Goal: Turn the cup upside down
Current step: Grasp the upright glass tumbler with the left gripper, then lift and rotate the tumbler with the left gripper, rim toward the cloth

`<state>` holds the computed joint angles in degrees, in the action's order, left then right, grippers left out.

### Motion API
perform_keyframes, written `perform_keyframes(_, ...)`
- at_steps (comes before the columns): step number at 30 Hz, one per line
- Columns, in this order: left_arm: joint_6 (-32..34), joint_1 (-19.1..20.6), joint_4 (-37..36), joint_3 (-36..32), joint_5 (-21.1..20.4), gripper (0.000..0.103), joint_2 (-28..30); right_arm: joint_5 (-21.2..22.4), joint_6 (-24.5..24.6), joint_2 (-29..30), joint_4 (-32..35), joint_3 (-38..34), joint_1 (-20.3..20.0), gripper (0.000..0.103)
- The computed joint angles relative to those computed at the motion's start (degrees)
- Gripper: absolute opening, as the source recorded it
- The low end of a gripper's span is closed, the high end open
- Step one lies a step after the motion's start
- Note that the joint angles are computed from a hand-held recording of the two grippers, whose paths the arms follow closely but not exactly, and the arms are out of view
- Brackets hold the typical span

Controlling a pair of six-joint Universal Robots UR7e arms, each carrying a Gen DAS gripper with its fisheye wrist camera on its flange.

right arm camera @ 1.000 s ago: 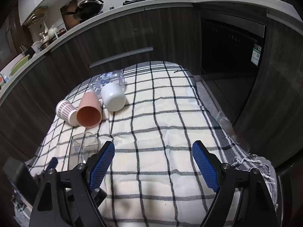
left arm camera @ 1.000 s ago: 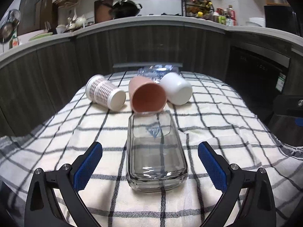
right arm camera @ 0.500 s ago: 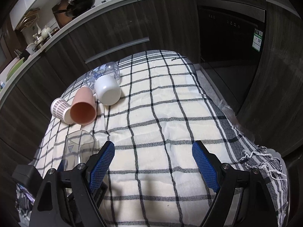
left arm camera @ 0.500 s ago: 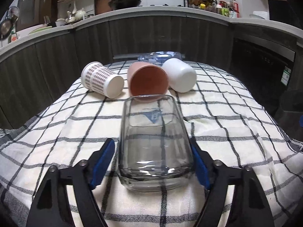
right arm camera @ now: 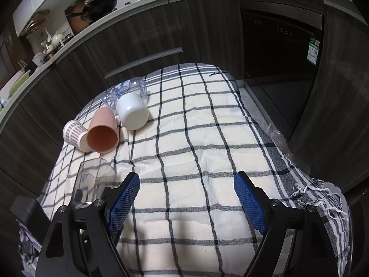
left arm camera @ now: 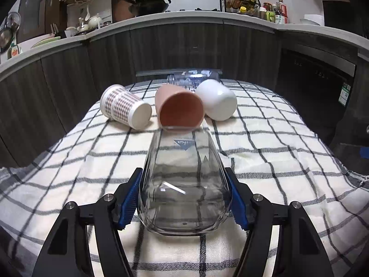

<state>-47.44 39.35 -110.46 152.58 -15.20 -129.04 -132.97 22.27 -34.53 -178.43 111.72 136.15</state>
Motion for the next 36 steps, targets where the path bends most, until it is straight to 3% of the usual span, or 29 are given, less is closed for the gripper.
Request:
perform_keyframes(7, -12.3, -2.8, 26.5, -9.4, -3.7, 0.067, -2.3, 0.5, 0.2, -0.4, 1.4, -1.3, 1.9, 0.084)
perform_keyframes(14, -13.6, 0.5, 40.4, -22.9, -16.3, 0.067, 4.5, 5.2, 8.1, -2.2, 10.6, -4.8, 2.2, 0.084)
perform_keyframes(17, -9.4, 4.2, 40.7, -27.8, -22.6, 0.067, 7.8, 7.1, 11.1, -2.1, 15.7, -7.5, 2.3, 0.084)
perform_keyframes(25, -2.5, 16.0, 41.4, -38.2, -39.3, 0.067, 17.1, 9.4, 13.6, -0.1, 24.5, -13.7, 2.0, 0.084)
perform_keyframes(31, 0.9, 21.2, 42.6, -42.8, -43.9, 0.067, 23.7, 10.5, 13.1, 2.0, 28.8, -17.7, 0.7, 0.084)
perform_keyframes(36, 2.4, 24.3, 41.6, -43.8, -43.5, 0.067, 26.6, 11.8, 12.9, 3.2, 29.2, -18.8, -0.7, 0.084)
